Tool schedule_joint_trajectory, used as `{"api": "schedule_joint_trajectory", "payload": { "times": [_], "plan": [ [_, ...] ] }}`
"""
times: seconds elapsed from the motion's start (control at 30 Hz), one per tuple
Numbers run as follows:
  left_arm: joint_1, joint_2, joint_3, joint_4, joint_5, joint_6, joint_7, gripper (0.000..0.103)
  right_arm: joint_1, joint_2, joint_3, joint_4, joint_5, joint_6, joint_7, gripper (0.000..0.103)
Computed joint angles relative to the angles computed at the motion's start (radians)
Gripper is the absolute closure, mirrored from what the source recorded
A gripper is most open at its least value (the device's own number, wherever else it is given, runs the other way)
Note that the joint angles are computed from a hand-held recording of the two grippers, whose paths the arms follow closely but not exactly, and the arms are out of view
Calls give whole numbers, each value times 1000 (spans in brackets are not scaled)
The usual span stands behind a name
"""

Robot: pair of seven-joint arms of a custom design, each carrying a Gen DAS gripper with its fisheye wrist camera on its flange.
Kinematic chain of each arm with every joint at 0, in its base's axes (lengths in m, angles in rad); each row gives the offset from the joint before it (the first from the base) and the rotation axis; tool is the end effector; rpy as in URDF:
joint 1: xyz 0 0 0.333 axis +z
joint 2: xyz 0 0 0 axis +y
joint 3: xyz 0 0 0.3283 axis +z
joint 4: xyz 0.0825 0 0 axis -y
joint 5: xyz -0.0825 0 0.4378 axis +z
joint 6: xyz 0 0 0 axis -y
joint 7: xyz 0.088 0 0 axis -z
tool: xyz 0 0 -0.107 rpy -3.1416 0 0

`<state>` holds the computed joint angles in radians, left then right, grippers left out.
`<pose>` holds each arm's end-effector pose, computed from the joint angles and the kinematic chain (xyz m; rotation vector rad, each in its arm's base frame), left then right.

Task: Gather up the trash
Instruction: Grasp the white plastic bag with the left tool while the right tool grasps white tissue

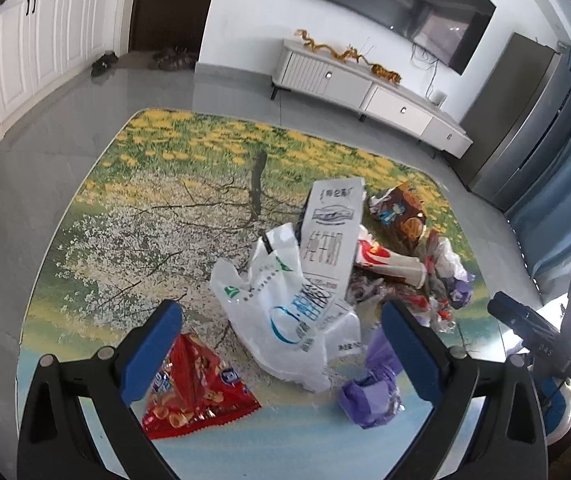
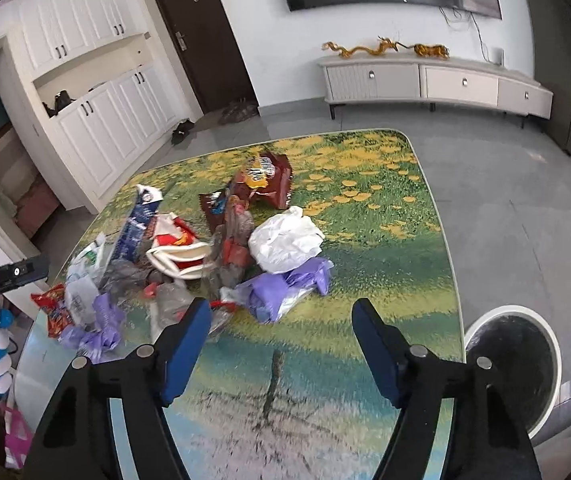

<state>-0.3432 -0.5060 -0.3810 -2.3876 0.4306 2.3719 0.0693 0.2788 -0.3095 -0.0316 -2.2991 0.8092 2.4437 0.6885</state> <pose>0.3606 -0.3333 0.5353 -2.2970 1.3120 -0.7900 0.5219 0.1318 0.5109 -2.0985 1.0925 -0.1013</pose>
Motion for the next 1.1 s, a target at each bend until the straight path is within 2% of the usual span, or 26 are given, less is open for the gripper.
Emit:
{"api": "schedule_joint_trajectory", "payload": {
  "times": [0.13, 0.33, 0.53, 0.6, 0.63, 0.7, 0.8, 0.87, 1.1],
  "plan": [
    [-5, 18, 27, -4, -36, 0, 29, 3, 10, 55, 11, 59, 12, 27, -18, 35],
    [-12, 34, 59, -28, -102, 35, 71, 5, 10, 169, 58, 169, -113, 29, -4, 35],
    [-16, 41, 82, -55, -168, 77, 115, 16, -1, 249, 79, 233, -224, 2, 57, 50],
    [-12, 40, 81, -58, -177, 85, 120, 26, -5, 258, 80, 240, -228, -9, 57, 61],
    [-11, 40, 81, -58, -182, 86, 122, 31, -7, 260, 80, 242, -225, -13, 54, 63],
    [-11, 33, 85, -73, -194, 121, 122, 51, -9, 259, 80, 241, -217, -17, 46, 73],
    [-4, 31, 80, -78, -198, 146, 119, 70, -11, 254, 81, 240, -211, -26, 38, 86],
    [6, 27, 69, -75, -186, 141, 104, 75, -12, 247, 80, 236, -203, -27, 34, 90],
    [22, -45, 36, -96, -142, 136, 34, 85, -7, 189, 64, 212, -92, -33, -43, 92]
  ]
}}
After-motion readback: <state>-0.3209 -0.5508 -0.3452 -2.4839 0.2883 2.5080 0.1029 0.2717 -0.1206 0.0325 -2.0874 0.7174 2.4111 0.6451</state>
